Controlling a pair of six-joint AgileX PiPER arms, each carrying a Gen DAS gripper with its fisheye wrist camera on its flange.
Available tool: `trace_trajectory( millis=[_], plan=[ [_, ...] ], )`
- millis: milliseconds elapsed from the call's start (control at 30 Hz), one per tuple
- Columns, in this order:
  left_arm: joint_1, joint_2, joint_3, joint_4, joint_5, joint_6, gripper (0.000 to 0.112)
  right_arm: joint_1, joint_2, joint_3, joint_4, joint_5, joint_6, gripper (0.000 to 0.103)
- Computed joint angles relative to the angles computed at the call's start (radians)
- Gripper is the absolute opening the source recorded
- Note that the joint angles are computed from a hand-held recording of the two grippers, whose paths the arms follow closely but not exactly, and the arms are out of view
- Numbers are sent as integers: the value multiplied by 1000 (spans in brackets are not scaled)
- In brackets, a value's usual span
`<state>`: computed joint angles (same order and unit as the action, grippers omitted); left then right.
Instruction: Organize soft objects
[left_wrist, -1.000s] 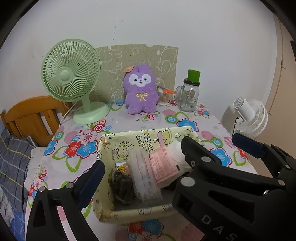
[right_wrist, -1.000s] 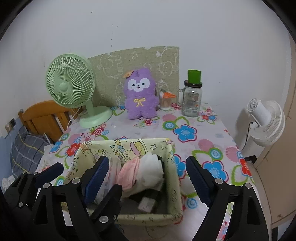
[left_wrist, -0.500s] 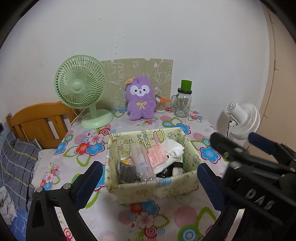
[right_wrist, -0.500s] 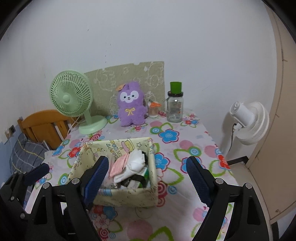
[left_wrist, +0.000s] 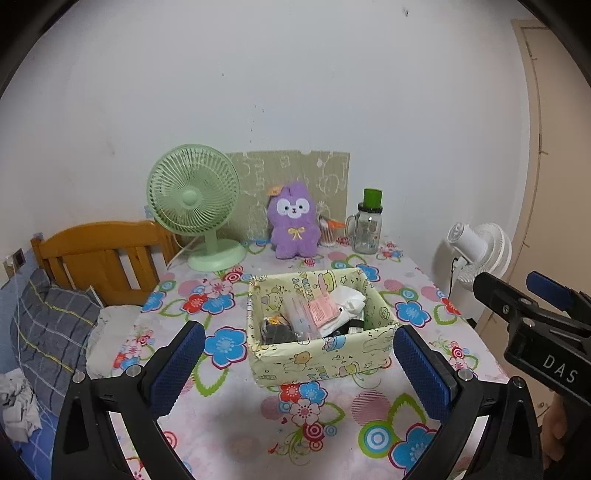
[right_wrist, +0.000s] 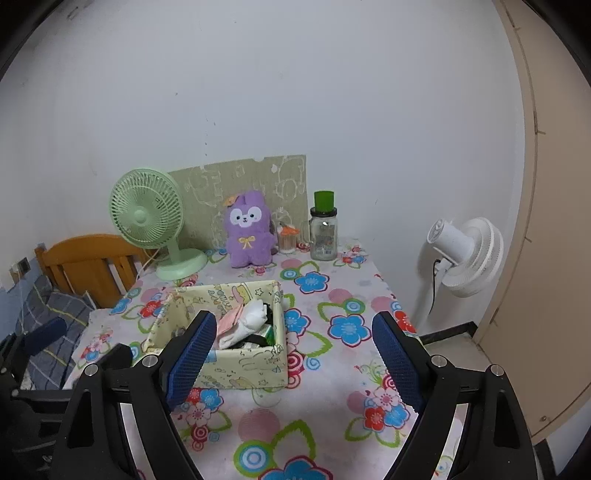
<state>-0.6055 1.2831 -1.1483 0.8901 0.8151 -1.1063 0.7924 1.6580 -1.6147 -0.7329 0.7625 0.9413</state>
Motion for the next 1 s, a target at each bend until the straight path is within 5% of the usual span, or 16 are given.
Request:
trace_trajectory(
  millis=[300, 1000],
  plan=[
    [-132, -87, 53, 94, 114, -84, 103, 71, -118, 138, -142, 8, 151, 97],
    [-165, -122, 74, 114, 133, -133, 103, 112, -135, 155, -179, 33, 186, 99]
  ],
)
